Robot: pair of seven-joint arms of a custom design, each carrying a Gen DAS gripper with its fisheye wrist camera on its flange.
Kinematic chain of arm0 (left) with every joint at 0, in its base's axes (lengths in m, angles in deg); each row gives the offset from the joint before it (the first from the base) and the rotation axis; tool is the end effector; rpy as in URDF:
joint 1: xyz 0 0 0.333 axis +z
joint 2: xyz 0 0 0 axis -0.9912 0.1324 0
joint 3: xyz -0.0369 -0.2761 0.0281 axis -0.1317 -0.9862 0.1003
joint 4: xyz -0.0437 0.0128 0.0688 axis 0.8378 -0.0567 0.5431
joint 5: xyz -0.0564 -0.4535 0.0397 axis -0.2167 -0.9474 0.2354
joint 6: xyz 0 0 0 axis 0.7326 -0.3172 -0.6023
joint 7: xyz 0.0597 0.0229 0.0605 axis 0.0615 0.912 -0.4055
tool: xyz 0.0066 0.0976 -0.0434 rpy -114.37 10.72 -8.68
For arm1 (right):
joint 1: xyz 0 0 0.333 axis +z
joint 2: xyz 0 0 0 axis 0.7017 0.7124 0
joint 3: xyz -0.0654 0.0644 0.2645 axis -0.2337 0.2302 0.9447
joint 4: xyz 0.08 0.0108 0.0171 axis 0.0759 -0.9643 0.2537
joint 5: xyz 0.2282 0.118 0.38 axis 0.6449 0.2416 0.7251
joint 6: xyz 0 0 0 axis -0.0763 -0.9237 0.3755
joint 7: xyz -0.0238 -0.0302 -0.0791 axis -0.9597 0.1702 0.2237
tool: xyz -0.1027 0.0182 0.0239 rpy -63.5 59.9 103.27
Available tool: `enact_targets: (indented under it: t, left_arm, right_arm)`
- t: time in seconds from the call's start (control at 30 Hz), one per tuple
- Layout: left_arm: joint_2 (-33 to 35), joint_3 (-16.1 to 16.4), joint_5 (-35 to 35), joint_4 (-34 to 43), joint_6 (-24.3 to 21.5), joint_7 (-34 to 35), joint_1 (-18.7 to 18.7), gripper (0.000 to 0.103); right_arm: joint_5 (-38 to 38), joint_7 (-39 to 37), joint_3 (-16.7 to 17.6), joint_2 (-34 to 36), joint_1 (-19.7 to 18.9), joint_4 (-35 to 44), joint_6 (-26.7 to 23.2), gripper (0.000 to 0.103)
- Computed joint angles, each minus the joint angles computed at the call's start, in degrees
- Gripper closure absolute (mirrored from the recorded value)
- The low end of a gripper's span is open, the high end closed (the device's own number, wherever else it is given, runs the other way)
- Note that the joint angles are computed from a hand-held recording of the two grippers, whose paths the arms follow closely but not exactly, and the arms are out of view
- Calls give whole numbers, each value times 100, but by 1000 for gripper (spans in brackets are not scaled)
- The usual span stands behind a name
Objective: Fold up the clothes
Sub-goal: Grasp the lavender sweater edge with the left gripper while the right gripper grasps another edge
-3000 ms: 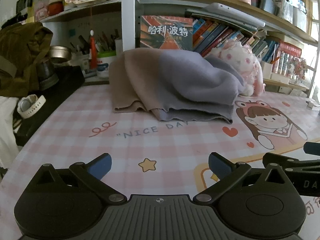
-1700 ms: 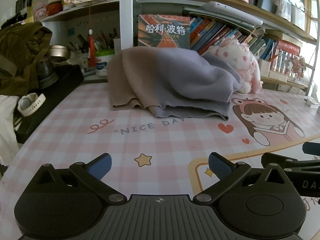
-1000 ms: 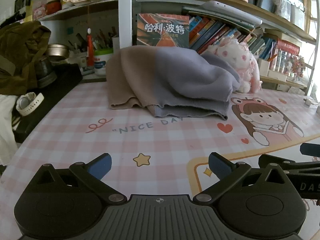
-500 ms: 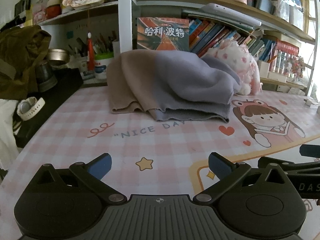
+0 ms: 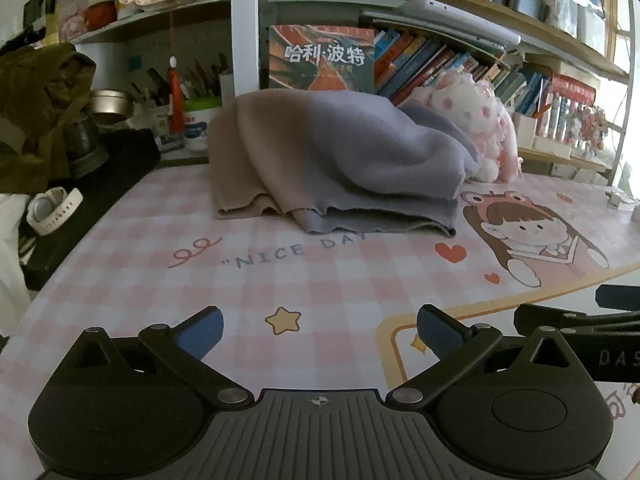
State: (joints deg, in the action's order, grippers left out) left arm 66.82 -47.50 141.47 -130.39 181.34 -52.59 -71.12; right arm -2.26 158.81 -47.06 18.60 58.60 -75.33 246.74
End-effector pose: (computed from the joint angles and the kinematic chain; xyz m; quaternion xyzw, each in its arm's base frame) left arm 0.5334 -0.0881 0.3966 -0.7010 0.5452 -0.2808 0.3640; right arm 0.5850 0.2086 0.3995 -0.7004 0.5594 -0.2439 0.3702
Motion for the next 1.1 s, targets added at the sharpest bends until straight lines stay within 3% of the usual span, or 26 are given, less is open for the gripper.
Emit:
enact_targets:
  t: [0.23, 0.5, 0.63, 0.87, 1.1]
  left_arm:
    - [54, 62, -813, 48, -287, 644, -236, 0]
    - [401, 92, -1814, 459, -691, 1072, -500, 0]
    - [705, 131, -2062, 832, -793, 1102, -626, 0]
    - [1522, 314, -1569, 1913, -1217, 905, -967, 5]
    - [2654, 743, -1091, 3355, -1755, 974, -1560, 10]
  right_arm:
    - [1575, -1397, -5, -2, 160, 11, -131, 0]
    - [4903, -4545, 127, 213, 164, 541, -612, 0]
    - [5956, -5562, 187, 370, -45, 920, -1010, 0]
    - [6561, -6205, 95, 699, -445, 1524, -1732, 0]
    - [7122, -5957, 52, 1112, -950, 2218, -2562, 0]
